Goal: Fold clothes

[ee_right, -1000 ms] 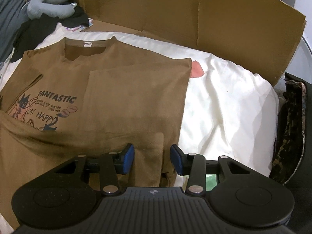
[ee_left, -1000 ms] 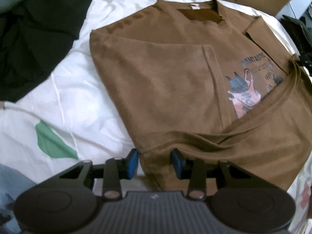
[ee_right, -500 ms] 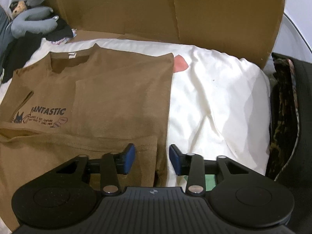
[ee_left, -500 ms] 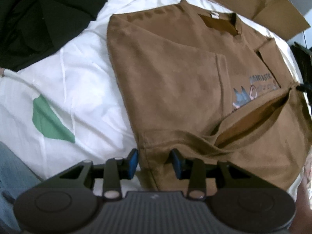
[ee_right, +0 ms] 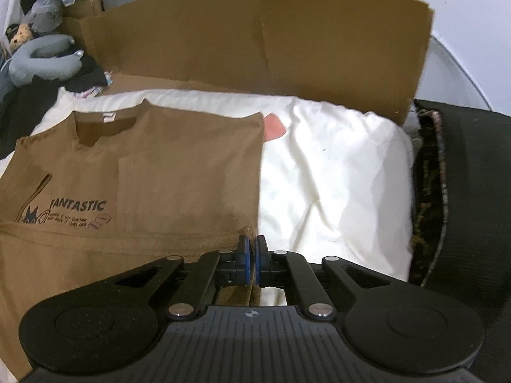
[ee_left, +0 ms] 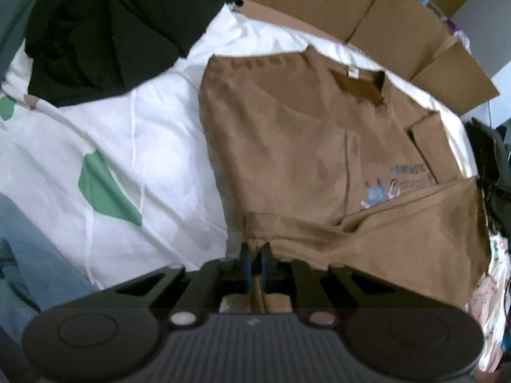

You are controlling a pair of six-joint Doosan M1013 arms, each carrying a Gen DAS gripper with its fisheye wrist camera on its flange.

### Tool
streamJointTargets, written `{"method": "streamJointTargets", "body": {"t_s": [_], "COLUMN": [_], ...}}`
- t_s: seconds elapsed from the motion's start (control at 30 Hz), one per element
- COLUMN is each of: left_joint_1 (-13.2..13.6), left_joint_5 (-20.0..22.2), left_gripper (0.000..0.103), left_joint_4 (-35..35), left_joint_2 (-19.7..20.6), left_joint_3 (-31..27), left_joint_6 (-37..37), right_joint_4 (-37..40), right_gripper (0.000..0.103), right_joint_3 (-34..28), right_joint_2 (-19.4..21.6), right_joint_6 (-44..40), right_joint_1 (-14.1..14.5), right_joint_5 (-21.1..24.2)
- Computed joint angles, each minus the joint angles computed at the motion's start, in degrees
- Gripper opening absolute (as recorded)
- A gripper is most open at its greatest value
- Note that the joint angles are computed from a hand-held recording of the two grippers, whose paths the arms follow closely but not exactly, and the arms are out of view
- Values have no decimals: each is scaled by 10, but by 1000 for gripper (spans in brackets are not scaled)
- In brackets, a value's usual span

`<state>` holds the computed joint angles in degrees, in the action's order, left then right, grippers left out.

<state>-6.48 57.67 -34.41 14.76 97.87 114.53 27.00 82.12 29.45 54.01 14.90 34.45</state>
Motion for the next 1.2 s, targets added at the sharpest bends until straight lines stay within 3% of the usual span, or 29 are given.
{"method": "streamJointTargets", "body": {"t_s": [0.2,0.27,0.5,0.63,0.67,0.8,0.83,0.87,0.9,1.2], "left_joint_1": [3,-2,-17,-18,-18,-19,-19,-20,-20,-10], "left_joint_5": [-19,-18,-21,-29,-32,-41,-45,-50,-54,-73], "left_gripper": [4,5,23,24,24,19,12,11,9,7], "left_joint_4": [-11,2,44,46,43,34,35,35,36,6], "left_joint_2": [-1,4,13,14,13,10,8,5,3,-9], "left_joint_3": [4,1,-3,-2,-2,2,4,5,7,9], "left_joint_6": [4,0,16,33,38,61,65,70,74,90], "right_joint_4": [-33,-54,-97,-90,-90,-75,-71,-73,-75,-64], "right_gripper": [0,0,5,32,32,32,27,9,2,1], "right_joint_3": [4,-1,-17,-18,-17,-16,-15,-15,-14,6], "right_joint_2": [-3,3,21,23,23,25,24,23,23,0], "right_joint_6": [55,77,127,120,120,104,97,91,85,65], "right_joint_1": [3,6,12,10,10,8,9,10,10,10], "right_joint_5": [-36,-27,7,15,16,21,21,19,17,-38]}}
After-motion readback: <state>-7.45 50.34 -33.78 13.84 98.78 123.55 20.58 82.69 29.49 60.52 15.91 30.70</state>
